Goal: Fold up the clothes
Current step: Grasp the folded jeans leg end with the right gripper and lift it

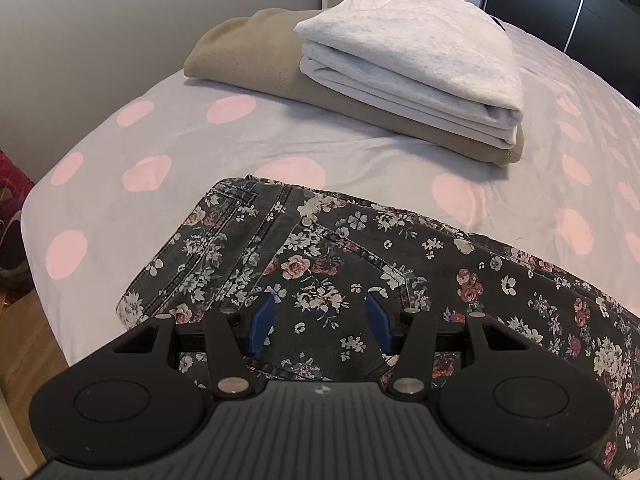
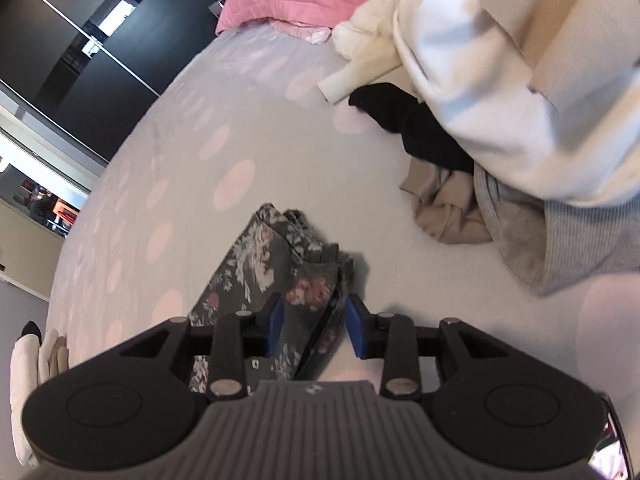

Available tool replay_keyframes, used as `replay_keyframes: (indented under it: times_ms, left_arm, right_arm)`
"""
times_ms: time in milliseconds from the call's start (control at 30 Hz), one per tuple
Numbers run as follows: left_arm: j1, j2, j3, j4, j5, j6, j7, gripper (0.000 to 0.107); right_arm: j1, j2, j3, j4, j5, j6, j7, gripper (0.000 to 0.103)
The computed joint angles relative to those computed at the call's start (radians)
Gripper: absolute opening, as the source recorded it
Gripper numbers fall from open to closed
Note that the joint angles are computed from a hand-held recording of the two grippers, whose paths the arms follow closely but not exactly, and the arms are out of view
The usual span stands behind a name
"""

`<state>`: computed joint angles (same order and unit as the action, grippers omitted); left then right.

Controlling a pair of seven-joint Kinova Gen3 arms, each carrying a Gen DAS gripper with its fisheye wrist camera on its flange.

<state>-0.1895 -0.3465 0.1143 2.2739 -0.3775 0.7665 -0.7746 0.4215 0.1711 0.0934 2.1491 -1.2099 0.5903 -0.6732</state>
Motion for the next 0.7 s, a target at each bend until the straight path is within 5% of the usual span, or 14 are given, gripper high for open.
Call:
replay_keyframes:
  times_ms: [133, 433, 500, 567, 700]
  left_arm:
    - [0.004, 0.002, 0.001, 0.0, 0.003, 0.004, -0.005, 0.048]
    - [0.013, -0.004, -0.033, 0.008, 0.049, -0.028, -0.043, 0.048]
    - [0.008, 0.0, -0.025, 0.007, 0.048, -0.029, -0.049, 0.048]
    - [0.007, 0.0, -0.028, 0.006, 0.053, -0.033, -0.058, 0.048]
    - [0.014, -0.011, -0.052, 0.01, 0.079, -0.05, -0.098, 0.048]
  right_arm:
    - [-0.005, 0.017, -0.01, 0.003, -0.001, -0.013, 0.014, 0.056]
    - [0.062, 0.14, -0.029, -0.022, -0.173, 0.082, 0.146, 0.059]
    - [0.068, 0.159, -0.029, -0.031, -0.193, 0.108, 0.156, 0.054]
    - [0.057, 0.158, -0.025, -0.039, -0.179, 0.101, 0.144, 0.03]
    - [0.049, 0.12, -0.033, -0.026, -0.201, 0.097, 0.204, 0.016]
